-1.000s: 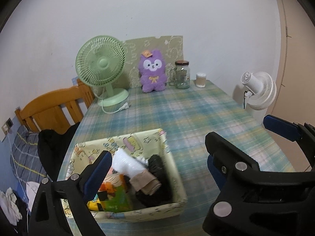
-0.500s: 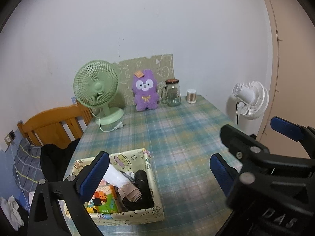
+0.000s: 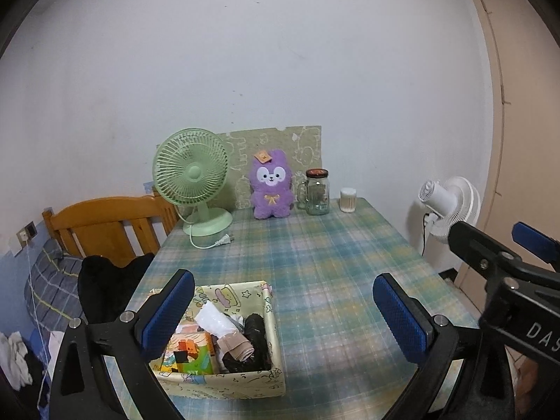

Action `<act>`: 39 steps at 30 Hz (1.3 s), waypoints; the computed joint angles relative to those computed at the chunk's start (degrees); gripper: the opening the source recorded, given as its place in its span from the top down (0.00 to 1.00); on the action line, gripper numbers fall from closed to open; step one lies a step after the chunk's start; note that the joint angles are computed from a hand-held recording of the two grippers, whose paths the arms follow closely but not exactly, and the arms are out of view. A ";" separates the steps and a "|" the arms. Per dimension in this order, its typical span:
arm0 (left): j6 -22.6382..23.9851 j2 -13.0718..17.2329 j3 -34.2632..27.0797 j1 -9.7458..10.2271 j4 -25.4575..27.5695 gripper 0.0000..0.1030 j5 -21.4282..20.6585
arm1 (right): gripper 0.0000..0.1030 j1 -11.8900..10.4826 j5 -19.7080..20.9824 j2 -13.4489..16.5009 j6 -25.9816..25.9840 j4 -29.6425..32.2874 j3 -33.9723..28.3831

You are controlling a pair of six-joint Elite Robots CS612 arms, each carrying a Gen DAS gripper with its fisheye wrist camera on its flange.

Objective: Organize soft objects

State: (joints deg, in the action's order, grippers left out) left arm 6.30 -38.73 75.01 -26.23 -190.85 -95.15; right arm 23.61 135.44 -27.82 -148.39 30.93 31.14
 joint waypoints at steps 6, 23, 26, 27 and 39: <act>-1.90 -0.45 0.80 0.15 -1.64 0.00 0.88 | 0.02 0.21 0.62 -1.49 -1.39 -2.56 2.51; -4.58 -0.41 1.06 0.61 -2.76 0.00 0.96 | 0.01 0.33 1.01 -1.65 -1.64 -3.04 3.22; -4.64 -0.41 1.05 0.65 -2.68 0.00 0.84 | 0.01 0.37 1.31 -1.38 -1.48 -2.58 2.82; -4.63 -0.41 1.05 0.66 -2.64 0.00 0.80 | 0.01 0.37 1.32 -1.38 -1.41 -2.56 2.85; -4.53 -0.38 1.04 0.63 -2.57 0.00 0.90 | 0.00 0.22 1.18 -1.51 -1.23 -2.77 3.32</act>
